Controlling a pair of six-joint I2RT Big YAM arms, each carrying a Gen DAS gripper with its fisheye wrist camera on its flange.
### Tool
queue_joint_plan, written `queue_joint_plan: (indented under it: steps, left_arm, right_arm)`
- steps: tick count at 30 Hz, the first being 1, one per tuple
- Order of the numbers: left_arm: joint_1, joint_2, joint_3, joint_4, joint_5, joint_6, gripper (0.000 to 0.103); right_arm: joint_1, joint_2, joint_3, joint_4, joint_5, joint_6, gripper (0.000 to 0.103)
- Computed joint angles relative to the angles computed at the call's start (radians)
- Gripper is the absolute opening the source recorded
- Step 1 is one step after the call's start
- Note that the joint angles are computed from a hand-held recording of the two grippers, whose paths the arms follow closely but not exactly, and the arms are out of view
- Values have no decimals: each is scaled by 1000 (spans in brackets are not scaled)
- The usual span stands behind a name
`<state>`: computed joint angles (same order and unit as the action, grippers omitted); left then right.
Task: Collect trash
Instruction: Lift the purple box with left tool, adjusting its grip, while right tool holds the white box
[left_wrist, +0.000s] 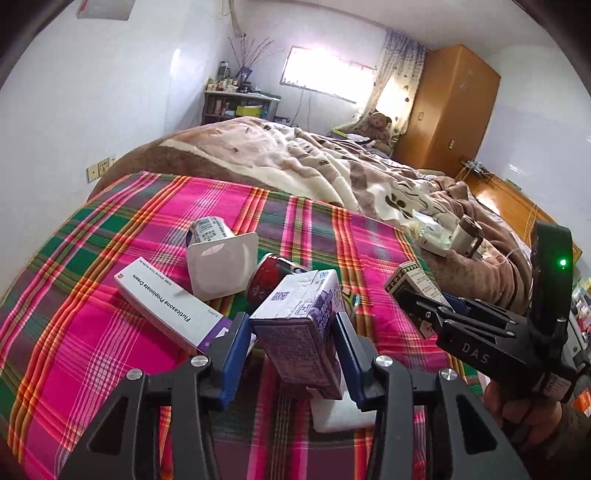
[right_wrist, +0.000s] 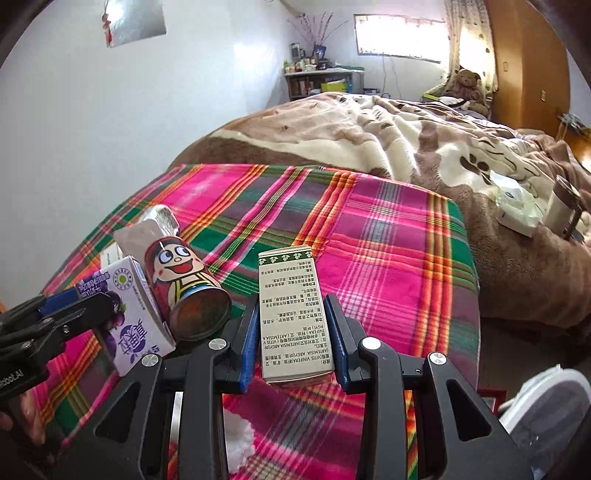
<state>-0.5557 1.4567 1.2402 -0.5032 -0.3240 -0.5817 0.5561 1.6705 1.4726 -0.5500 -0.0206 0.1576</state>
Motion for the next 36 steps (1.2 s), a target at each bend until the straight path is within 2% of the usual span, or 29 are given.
queue_joint_plan:
  steps: [19,26,29,32,36]
  left_arm:
    - [-127,-87,6,-23,-143,63,46]
    - [-172,-103,16,-26,-177,74,39]
    - [-185,-111,12,-24,-194,73,31]
    - [-179,-116,2,-36,-188,58,31]
    - [-149,-131,-39,-28,-112,13,31]
  right_arm:
    - [-10,-211,-182,102,24,80,35]
    - [-15,-285,-243,124,59,95,35]
    - [-18,-306,-263,132,61,106,35]
    - [-21,-315,-275,140,62,104,35]
    - [-17,-319,-291,143,56,111,35]
